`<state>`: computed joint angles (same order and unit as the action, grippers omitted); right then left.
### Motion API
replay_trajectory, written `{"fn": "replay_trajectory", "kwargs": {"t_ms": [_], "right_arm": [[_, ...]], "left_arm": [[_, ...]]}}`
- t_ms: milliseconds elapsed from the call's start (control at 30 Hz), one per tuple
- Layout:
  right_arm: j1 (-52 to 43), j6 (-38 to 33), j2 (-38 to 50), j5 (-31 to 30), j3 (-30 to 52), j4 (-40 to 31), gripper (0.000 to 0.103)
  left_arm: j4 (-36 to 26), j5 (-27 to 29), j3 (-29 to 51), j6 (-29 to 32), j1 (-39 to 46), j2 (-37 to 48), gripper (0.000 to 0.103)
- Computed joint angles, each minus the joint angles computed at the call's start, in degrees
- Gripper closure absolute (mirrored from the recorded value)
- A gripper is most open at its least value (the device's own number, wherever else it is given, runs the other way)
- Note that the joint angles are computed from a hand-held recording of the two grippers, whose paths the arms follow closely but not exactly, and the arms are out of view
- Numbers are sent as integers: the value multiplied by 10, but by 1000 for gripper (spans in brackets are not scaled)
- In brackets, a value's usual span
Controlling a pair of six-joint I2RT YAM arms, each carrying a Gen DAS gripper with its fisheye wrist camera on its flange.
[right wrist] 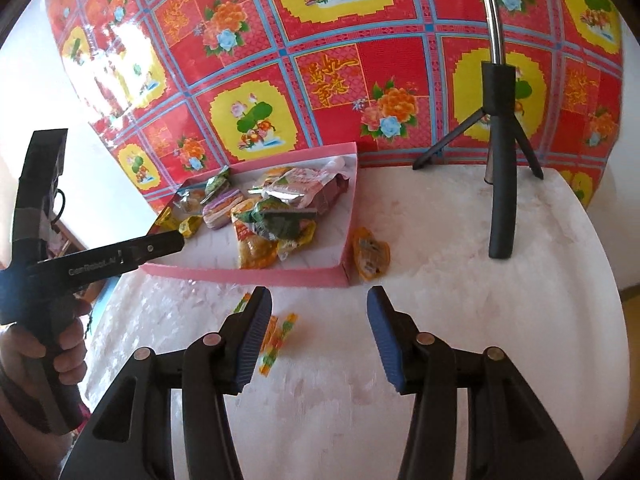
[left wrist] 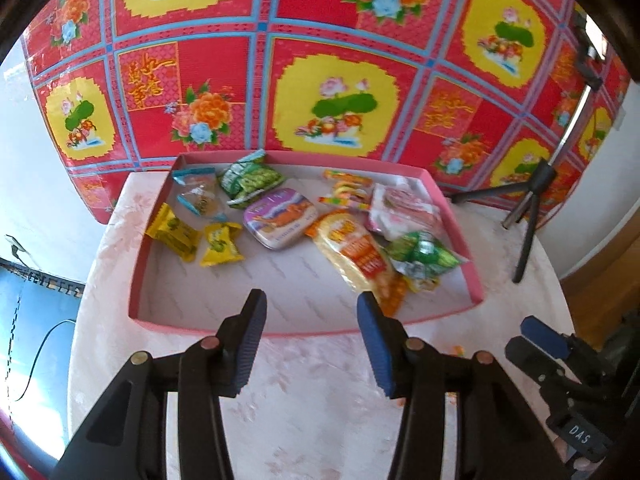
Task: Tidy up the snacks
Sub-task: 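Withdraw both tools from the tray toward the candy stick pack and heart cookie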
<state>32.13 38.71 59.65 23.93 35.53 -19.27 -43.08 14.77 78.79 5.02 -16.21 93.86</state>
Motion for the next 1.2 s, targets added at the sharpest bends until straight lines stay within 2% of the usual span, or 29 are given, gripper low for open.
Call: {"fn": "replay_trajectory", "kwargs": {"t_ms": [267, 567, 867, 1200], "right_arm": [[33, 21, -35, 29, -11, -51, 52], [33, 44, -68, 23, -32, -93, 52], [18, 35, -107, 15, -45, -123, 52], [-12, 21, -135, -10, -65, -124, 52]], "left_arm": [[-6, 0, -38, -9, -21, -38, 53], [-12, -2, -69, -29, -53, -64, 53], [-16, -11, -75, -43, -103, -54, 53], [-22, -26, -74, -41, -140, -30, 50]]}}
